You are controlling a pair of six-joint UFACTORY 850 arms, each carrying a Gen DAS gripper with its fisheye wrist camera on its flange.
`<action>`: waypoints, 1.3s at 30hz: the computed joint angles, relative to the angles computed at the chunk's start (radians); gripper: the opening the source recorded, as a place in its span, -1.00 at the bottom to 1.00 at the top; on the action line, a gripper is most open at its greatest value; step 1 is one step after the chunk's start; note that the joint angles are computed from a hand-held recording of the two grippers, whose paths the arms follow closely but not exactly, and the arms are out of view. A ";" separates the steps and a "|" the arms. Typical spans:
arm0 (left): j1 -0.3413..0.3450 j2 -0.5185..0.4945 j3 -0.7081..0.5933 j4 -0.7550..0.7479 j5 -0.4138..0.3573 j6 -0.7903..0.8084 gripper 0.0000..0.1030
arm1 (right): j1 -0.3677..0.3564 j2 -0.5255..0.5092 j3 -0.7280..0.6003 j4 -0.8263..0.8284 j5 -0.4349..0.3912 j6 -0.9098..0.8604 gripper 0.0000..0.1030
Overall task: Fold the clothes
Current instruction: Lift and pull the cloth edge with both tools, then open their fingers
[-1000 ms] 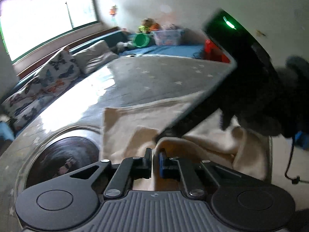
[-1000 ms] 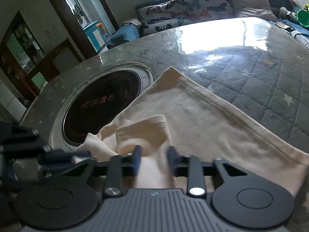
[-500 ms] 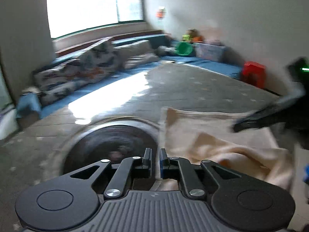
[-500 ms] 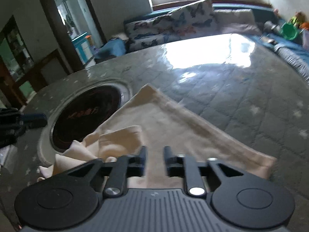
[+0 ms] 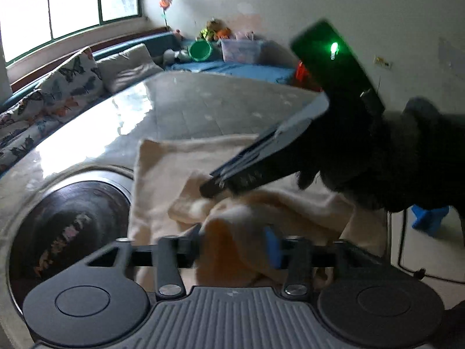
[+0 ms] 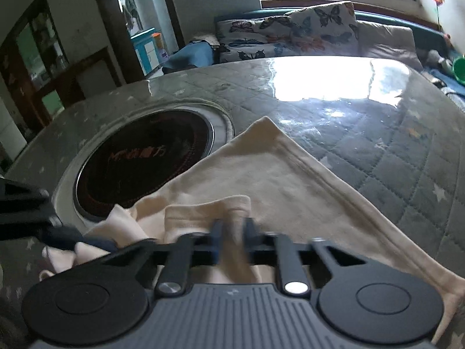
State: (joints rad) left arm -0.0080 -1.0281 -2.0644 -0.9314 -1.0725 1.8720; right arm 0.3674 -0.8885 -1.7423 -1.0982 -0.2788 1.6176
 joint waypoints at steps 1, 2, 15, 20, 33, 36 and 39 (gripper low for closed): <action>-0.003 -0.002 0.001 0.009 0.006 -0.007 -0.72 | 0.008 0.004 0.004 -0.042 -0.026 0.031 -0.93; -0.004 -0.003 0.001 0.009 0.012 -0.015 -0.80 | 0.013 0.015 0.022 -0.110 -0.037 0.094 -0.93; 0.097 -0.147 -0.300 -0.148 0.166 -0.339 -0.89 | 0.072 0.259 0.384 -0.308 -0.451 0.531 -0.95; 0.139 -0.268 -0.511 -0.055 0.197 -0.553 -0.89 | 0.095 0.307 0.475 -0.207 -0.531 0.566 -0.95; 0.245 -0.206 -0.389 0.137 0.327 -0.763 -0.84 | 0.103 0.285 0.431 -0.070 -0.533 0.413 -0.66; 0.262 -0.187 -0.368 0.181 0.332 -0.798 -0.52 | 0.097 0.281 0.404 -0.156 -0.518 0.457 -0.65; 0.267 -0.159 -0.334 0.161 0.370 -0.776 -0.33 | 0.075 0.269 0.372 -0.261 -0.402 0.513 -0.59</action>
